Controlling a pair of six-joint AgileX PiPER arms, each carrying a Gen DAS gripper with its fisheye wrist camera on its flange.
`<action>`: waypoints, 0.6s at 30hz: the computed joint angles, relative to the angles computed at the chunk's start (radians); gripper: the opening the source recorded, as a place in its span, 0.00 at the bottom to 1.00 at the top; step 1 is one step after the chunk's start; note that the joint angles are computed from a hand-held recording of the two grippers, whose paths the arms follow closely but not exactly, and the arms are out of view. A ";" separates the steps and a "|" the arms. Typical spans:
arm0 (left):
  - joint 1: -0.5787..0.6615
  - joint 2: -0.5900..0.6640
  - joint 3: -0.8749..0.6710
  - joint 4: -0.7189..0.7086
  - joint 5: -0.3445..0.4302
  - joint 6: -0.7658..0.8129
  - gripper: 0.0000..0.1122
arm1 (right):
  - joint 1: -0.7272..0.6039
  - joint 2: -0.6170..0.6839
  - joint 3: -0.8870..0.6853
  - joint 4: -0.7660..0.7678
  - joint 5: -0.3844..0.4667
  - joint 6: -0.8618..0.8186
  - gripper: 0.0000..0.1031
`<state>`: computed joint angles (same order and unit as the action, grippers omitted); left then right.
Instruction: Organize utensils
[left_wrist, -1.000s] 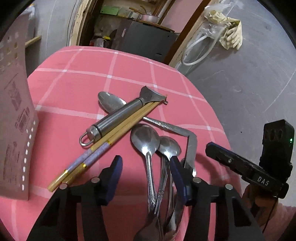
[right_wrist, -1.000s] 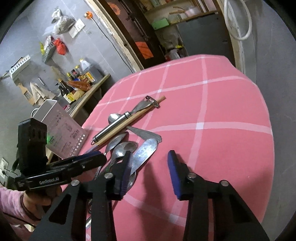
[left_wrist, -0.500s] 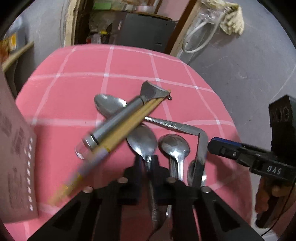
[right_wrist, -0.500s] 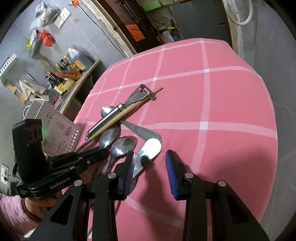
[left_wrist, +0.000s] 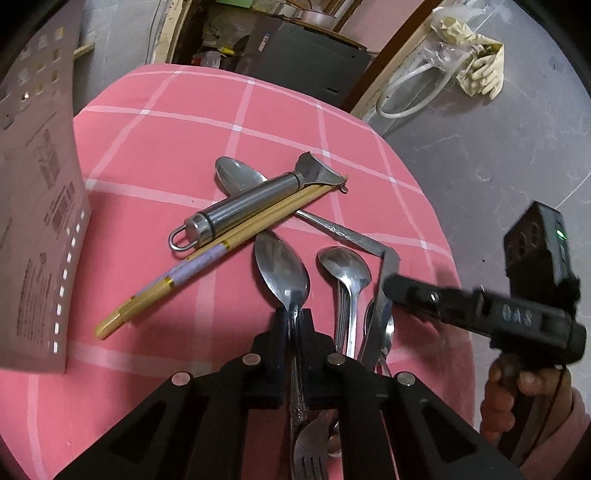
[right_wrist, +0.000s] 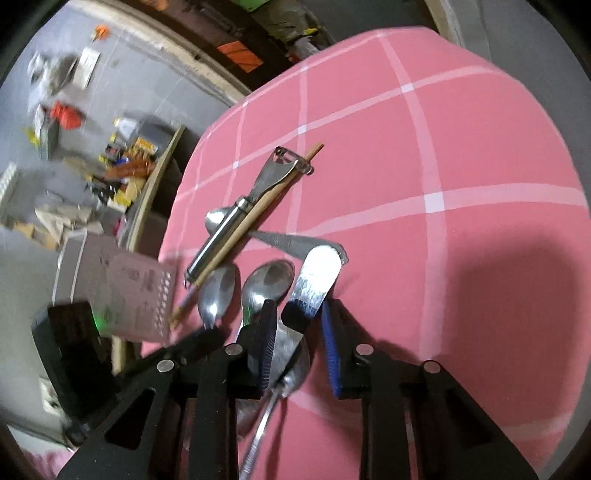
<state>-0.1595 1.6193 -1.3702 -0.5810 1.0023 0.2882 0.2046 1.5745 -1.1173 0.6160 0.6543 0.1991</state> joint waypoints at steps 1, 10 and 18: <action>0.003 -0.001 0.002 -0.005 0.001 0.003 0.05 | 0.000 0.002 0.005 0.014 -0.006 -0.006 0.20; 0.014 0.010 0.000 -0.025 0.012 0.015 0.05 | 0.051 0.000 0.032 -0.018 -0.071 0.113 0.07; 0.044 -0.030 -0.015 -0.068 0.054 0.094 0.03 | 0.076 -0.119 0.102 -0.067 -0.147 0.198 0.01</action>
<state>-0.1159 1.5898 -1.3851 -0.6489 1.0566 0.3826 0.2803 1.4559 -1.0154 0.5487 0.5076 0.3972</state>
